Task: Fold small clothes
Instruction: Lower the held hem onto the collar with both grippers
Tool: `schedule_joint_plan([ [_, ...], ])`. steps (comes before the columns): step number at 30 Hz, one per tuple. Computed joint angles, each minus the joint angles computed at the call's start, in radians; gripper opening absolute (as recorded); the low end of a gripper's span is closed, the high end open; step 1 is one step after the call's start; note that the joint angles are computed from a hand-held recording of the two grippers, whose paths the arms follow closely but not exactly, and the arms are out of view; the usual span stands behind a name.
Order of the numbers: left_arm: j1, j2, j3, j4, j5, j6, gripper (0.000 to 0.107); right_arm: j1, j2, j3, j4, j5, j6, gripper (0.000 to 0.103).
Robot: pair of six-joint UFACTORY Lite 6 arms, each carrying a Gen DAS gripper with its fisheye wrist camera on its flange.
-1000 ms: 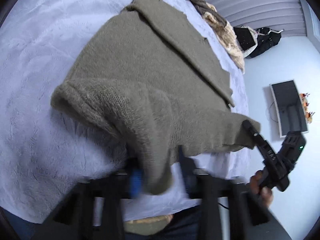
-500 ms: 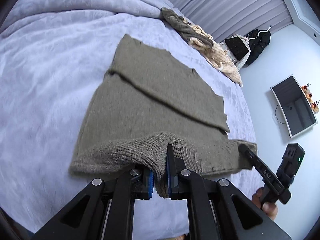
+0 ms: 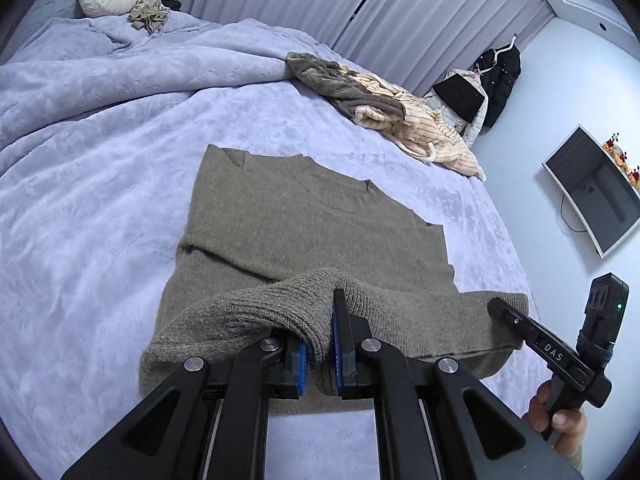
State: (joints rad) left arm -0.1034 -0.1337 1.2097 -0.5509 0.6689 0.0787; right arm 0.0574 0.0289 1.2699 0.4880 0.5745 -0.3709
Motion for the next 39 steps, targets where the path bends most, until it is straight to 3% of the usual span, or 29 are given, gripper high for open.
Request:
schedule_joint_plan([
  [14,0.024,0.196,0.255,0.007,0.037,-0.019,0.011,-0.013,0.237,0.342,-0.081,0.095,0.090,0.013],
  [31,0.018,0.425,0.469,0.033,0.064,-0.032,0.011,-0.005,0.449,0.570,-0.148,0.148,0.175,0.013],
  [39,0.032,0.578,0.615,0.019,0.090,-0.033,0.011,-0.005,0.627,0.782,-0.165,0.211,0.232,0.013],
])
